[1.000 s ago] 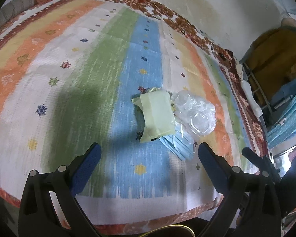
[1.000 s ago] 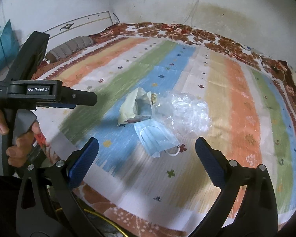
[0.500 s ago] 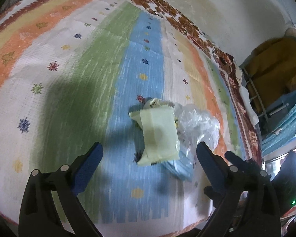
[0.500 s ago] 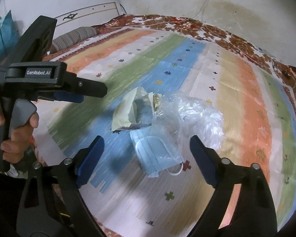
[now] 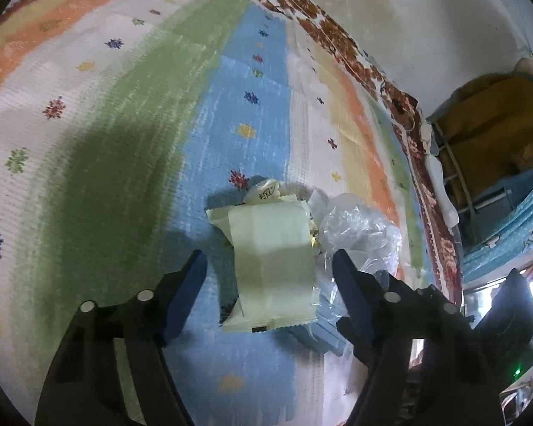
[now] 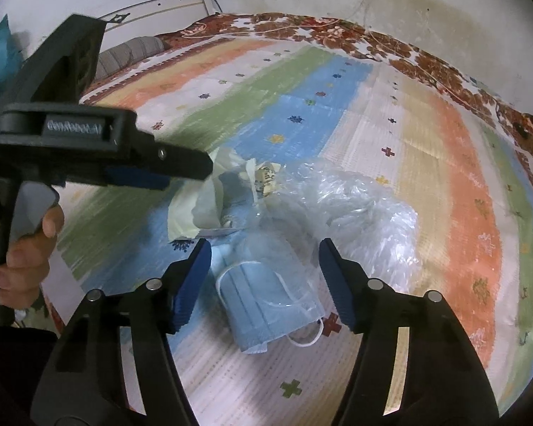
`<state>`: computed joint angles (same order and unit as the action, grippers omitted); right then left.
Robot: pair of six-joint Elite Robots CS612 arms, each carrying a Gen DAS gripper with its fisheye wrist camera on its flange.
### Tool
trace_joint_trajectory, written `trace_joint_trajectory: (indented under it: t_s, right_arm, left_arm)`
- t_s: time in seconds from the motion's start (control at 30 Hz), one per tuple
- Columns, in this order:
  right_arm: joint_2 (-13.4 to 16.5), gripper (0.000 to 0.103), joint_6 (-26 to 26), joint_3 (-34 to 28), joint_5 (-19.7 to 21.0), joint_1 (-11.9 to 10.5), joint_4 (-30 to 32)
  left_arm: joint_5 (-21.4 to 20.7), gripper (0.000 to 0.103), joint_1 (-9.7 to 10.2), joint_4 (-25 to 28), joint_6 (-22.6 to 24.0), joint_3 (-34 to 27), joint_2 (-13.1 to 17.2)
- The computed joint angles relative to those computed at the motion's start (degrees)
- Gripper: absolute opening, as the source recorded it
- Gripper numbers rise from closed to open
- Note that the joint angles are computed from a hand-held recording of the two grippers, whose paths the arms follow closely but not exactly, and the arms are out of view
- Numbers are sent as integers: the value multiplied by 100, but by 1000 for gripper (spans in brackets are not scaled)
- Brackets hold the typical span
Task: Collect trash
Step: 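Grasp the pale yellow paper packet with the left tool while the right tool grasps the clear plastic cup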
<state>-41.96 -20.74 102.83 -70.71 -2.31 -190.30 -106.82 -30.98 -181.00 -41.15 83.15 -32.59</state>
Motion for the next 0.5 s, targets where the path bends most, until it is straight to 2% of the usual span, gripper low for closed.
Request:
trace_joint_trajectory:
  t_s: [0.23, 0.3, 0.37, 0.43, 0.5]
  right_arm:
    - [65, 58, 139, -123, 33, -21, 36]
    - [79, 58, 191, -158, 110, -36, 88]
    - [92, 52, 201, -185, 106, -32, 112]
    - [100, 41, 214, -198, 69, -22, 127]
    - [103, 41, 225, -195, 87, -22, 115]
  left_arm:
    - [-14, 59, -34, -12, 27, -68, 59]
    - [18, 54, -48, 22, 59, -77, 59]
    - [48, 50, -54, 15, 59, -76, 58]
    - [115, 44, -64, 14, 64, -54, 44]
    - [99, 38, -64, 21, 92, -51, 43]
